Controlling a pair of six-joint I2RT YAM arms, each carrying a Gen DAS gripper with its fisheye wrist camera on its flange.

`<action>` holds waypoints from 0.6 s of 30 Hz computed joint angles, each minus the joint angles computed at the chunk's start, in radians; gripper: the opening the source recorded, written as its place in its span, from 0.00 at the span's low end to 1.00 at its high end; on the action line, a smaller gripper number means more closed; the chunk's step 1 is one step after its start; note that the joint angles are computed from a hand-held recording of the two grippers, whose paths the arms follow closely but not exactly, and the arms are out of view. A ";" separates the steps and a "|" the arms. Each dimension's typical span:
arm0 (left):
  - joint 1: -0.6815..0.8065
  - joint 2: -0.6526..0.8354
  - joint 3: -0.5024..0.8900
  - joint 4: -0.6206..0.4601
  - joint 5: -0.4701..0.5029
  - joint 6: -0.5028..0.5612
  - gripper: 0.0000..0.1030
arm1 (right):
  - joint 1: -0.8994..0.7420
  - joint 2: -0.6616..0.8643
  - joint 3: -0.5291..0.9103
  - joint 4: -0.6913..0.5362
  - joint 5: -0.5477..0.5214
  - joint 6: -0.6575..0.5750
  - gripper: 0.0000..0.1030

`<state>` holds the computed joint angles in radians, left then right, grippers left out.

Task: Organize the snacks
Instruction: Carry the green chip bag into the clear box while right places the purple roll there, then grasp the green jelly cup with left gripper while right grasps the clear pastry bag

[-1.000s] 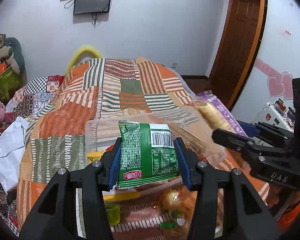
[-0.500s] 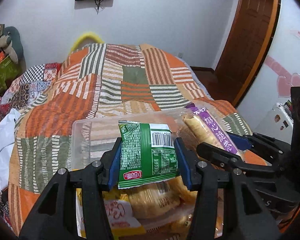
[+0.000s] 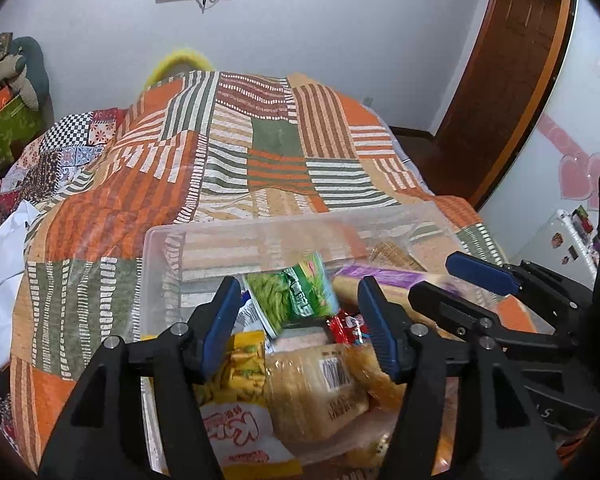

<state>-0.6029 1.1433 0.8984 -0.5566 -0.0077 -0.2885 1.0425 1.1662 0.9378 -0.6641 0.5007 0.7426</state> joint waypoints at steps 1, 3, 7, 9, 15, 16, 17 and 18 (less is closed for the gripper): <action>-0.002 -0.018 0.000 -0.011 -0.002 0.002 0.60 | 0.015 -0.004 0.010 -0.017 0.018 0.006 0.50; -0.012 -0.053 0.001 -0.032 -0.021 0.006 0.61 | 0.035 -0.013 0.022 -0.035 0.044 0.010 0.52; -0.023 -0.149 0.003 -0.083 -0.053 0.012 0.69 | 0.085 -0.050 0.032 -0.069 0.086 0.034 0.55; -0.019 -0.195 0.008 -0.112 -0.060 0.016 0.70 | 0.120 -0.060 0.042 -0.093 0.111 0.060 0.56; -0.014 -0.316 0.009 -0.206 -0.089 0.036 0.79 | 0.240 -0.076 0.069 -0.172 0.195 0.149 0.66; -0.017 -0.335 0.006 -0.223 -0.097 0.039 0.79 | 0.269 -0.073 0.074 -0.189 0.224 0.176 0.69; -0.021 -0.350 0.002 -0.236 -0.103 0.040 0.80 | 0.290 -0.068 0.080 -0.205 0.242 0.194 0.70; -0.024 -0.372 -0.003 -0.259 -0.111 0.041 0.80 | 0.304 -0.063 0.083 -0.214 0.250 0.205 0.70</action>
